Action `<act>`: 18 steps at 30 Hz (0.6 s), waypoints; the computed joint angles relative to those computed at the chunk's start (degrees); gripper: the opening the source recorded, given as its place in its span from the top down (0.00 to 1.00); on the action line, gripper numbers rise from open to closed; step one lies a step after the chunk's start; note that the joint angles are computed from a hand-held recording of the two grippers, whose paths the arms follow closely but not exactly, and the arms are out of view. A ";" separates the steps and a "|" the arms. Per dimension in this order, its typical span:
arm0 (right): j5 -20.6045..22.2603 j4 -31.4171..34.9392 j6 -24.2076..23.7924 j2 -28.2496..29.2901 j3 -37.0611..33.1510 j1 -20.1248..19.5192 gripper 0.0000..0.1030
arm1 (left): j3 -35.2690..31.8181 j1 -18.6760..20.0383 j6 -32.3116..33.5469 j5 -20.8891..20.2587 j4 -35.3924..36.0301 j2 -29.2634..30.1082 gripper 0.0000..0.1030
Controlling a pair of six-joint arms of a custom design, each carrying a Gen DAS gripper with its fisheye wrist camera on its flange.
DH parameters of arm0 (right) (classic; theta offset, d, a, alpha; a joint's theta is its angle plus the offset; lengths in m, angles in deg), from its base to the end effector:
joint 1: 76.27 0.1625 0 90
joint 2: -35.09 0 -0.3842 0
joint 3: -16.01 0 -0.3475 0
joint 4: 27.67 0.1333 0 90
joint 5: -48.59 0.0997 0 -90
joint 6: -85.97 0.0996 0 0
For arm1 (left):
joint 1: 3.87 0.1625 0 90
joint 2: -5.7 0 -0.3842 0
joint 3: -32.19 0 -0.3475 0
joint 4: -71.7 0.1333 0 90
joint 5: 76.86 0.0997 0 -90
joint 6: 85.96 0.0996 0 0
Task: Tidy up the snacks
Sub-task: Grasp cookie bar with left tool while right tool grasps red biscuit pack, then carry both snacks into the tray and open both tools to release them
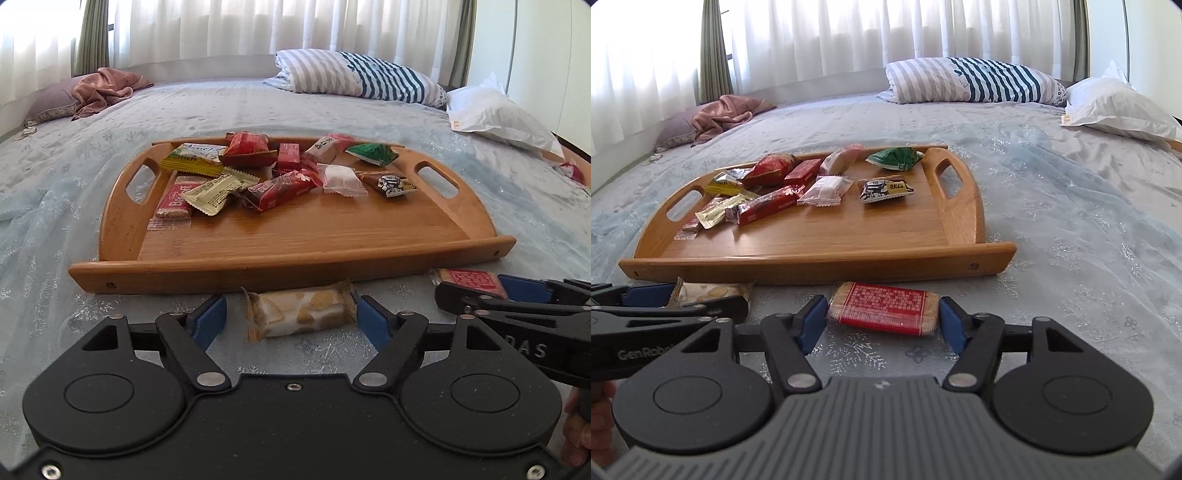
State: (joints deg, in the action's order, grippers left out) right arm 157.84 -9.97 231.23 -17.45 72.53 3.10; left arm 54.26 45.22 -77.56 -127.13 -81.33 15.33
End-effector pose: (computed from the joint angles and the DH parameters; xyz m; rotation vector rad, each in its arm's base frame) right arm -0.0176 -0.6386 0.3160 0.2044 -2.1265 1.1899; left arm -0.3747 -0.7331 -0.0980 0.8044 2.3535 -0.9164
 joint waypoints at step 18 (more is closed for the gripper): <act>-3.06 -0.56 0.99 -3.27 2.91 -0.35 0.35 | 10.04 0.99 -3.77 -6.92 -4.81 -6.20 0.84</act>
State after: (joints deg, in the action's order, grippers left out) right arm 154.79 -10.53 232.22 -20.72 75.44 2.75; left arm 64.29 46.21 -81.34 -134.06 -86.13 9.13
